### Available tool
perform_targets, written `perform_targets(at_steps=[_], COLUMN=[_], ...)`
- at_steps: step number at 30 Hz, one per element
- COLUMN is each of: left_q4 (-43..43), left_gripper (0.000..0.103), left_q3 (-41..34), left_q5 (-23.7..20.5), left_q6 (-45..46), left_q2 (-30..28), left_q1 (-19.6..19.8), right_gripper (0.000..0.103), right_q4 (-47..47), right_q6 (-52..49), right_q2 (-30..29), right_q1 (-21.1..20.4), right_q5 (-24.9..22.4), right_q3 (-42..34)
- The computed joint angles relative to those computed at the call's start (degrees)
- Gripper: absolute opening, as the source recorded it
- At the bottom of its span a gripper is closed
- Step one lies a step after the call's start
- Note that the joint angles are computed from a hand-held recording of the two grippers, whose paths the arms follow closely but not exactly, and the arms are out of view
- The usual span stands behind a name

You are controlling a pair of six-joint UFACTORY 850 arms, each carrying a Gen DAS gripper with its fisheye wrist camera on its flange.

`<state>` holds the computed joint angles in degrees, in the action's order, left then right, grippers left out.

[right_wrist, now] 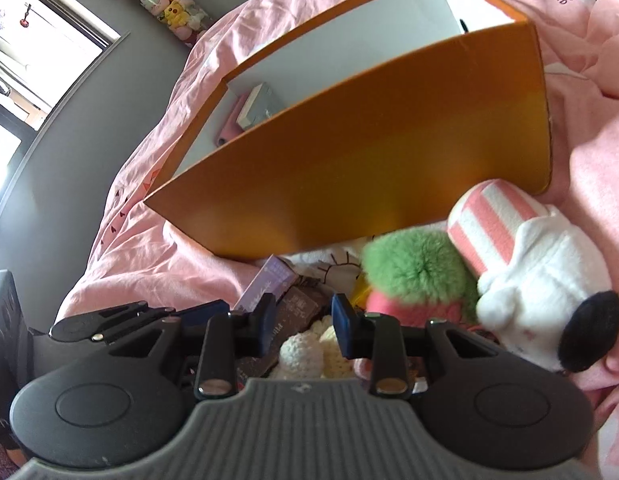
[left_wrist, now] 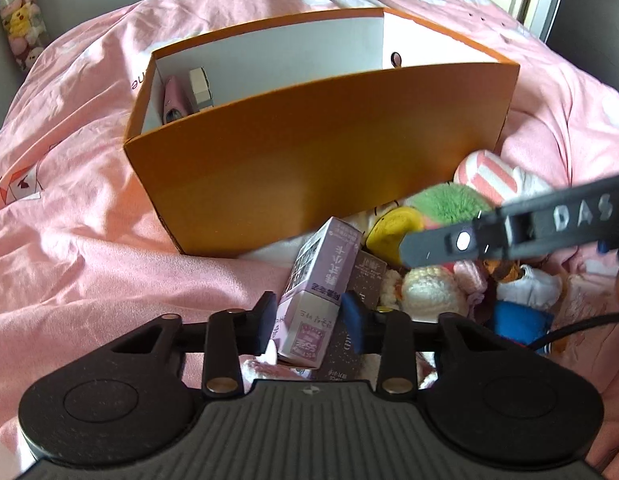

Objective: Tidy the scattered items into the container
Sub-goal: 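Grasp lavender printed box with left tool while right tool grasps brown PHOTO CARD box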

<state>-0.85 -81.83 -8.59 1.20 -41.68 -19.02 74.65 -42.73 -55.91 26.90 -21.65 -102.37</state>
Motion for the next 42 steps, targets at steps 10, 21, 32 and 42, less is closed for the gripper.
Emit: perform_targets(at_steps=[10,21,32,42], left_q4=[0.39,-9.16,-4.85,-16.53], left_gripper=[0.036,0.033,0.030,0.029], left_q3=[-1.00,-0.40,1.84,3.92], left_q5=[-0.54,-0.67,-1.05,0.10], left_q6=[0.02,7.26,-3.37,1.51], left_q2=[-0.98,-1.01,1.40,1.99], left_q1=[0.28,1.10,1.57,2.43], right_gripper=[0.035,0.040,0.033,0.032], right_q4=[-9.44,-20.97,-19.01,-30.82], right_q6=[10.41,26.67,18.95,23.38], right_q2=[-3.60,-9.58,-9.88,-12.50], right_q1=[0.47,0.93,1.49,3.01], right_q5=[-3.11,-7.38,-6.47,-4.51], right_q3=[-5.17,-14.80,-16.39,-22.24])
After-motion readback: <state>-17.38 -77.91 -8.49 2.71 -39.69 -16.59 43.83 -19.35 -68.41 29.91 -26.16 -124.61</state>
